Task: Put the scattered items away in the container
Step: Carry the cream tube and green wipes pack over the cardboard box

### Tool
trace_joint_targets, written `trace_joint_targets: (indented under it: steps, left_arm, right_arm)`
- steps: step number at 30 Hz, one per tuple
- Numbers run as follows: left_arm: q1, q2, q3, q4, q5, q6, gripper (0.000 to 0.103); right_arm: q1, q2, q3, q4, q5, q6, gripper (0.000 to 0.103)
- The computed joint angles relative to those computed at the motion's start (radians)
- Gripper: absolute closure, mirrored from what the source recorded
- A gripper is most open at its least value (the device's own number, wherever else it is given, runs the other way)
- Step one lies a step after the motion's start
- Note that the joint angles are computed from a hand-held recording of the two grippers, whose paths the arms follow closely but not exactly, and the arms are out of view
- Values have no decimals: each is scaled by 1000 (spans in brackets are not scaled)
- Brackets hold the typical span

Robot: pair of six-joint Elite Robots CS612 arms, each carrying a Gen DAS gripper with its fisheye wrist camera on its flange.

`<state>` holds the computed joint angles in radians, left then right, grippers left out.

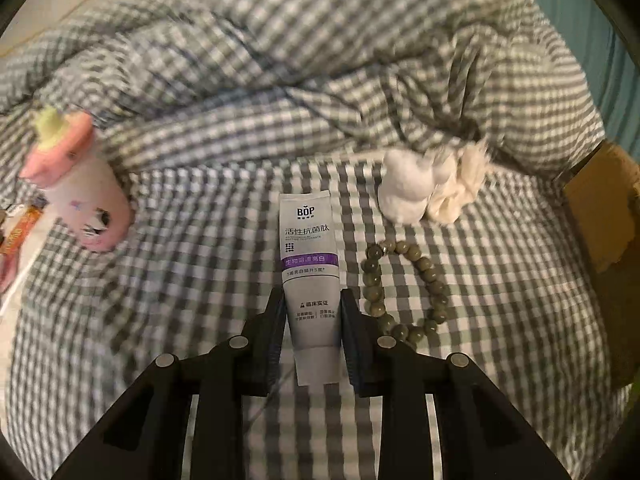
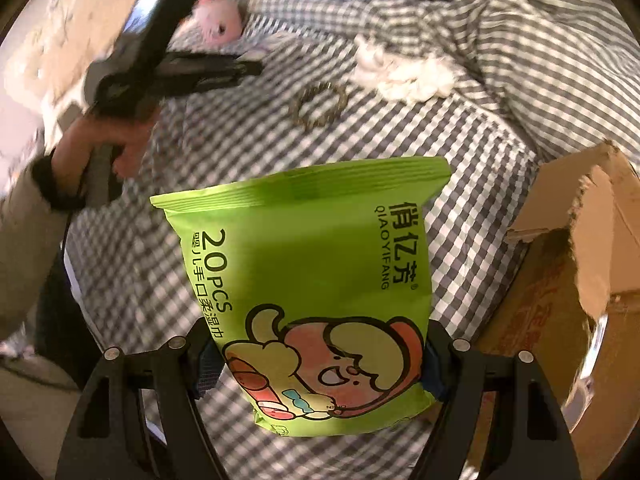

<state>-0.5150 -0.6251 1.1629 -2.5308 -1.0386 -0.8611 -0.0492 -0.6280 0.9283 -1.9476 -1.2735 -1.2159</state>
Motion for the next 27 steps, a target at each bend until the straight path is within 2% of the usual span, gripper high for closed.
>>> trace_joint_targets:
  steps: [8,11,13,20,23,27]
  left_arm:
    - [-45,-100,120,-78,103,-40,77]
    - [-68,-129,150,-98,151,-56,77]
    - [-85,-146,166,-115,177,-64,77]
    - [-143,-188,200,-176,254,-28,77]
    - [-163,-187,190,-184,280,-4,77]
    - [-178,-173,155,-198,277,38,77]
  right_arm:
    - [-45,-50,102,-113,254,190,27]
    - [-62,-78,168,-228,329,274,27]
    - [-73,-95,199,-268,367,304,27]
    - [-106,-127,270,-426,433,422,27]
    - [-122,-137,302,-531,463,489,27]
    - [-143,-149,334,-679,481,591,27]
